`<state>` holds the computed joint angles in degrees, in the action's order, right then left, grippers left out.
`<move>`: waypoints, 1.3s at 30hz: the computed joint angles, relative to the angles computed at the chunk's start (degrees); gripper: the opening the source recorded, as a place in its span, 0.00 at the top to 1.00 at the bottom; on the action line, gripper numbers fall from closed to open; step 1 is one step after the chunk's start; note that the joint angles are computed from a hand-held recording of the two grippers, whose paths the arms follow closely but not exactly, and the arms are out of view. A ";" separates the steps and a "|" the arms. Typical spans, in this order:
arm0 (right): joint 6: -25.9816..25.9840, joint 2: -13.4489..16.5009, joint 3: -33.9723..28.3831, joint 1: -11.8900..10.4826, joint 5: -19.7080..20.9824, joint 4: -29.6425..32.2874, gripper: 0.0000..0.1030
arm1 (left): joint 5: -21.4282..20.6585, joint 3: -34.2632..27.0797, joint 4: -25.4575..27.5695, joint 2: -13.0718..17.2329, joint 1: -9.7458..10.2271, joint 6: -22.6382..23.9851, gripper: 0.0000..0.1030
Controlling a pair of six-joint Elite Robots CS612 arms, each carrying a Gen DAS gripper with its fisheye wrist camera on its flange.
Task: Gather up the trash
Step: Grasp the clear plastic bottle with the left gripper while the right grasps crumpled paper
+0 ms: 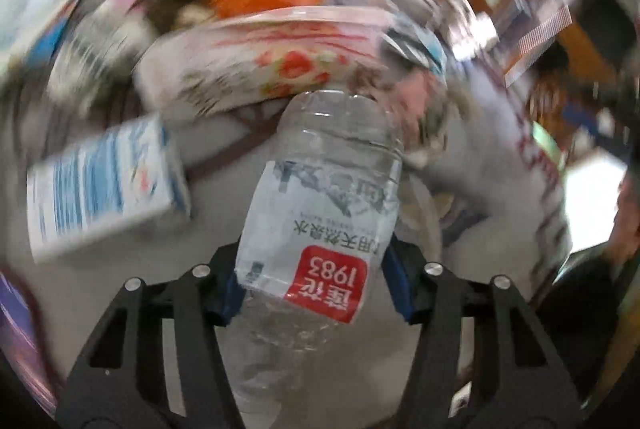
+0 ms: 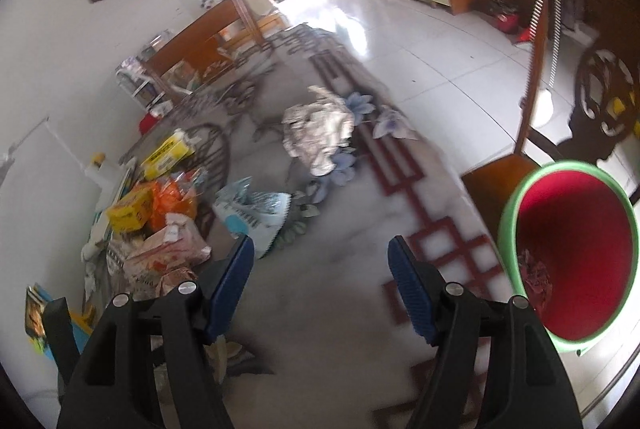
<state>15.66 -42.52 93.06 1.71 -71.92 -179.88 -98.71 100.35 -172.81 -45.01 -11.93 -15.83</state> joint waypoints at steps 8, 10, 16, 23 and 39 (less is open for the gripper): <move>-6.77 1.61 -3.15 3.06 3.62 3.13 0.35 | 0.98 4.94 -10.80 -0.53 0.38 -12.82 0.38; -7.82 2.06 -3.96 3.62 5.63 4.53 0.35 | 1.68 5.34 -12.38 -0.59 0.26 -12.40 0.29; -12.21 4.05 -6.84 6.06 10.20 9.52 0.35 | 0.14 4.64 -14.15 0.17 0.84 -11.62 0.31; -16.05 4.83 -7.52 7.26 10.43 10.72 0.35 | 3.46 6.15 -16.05 -0.50 0.84 -12.05 0.45; -17.39 5.44 -8.70 7.74 12.21 15.65 0.33 | 4.90 6.67 -15.85 -0.43 0.88 -13.04 0.45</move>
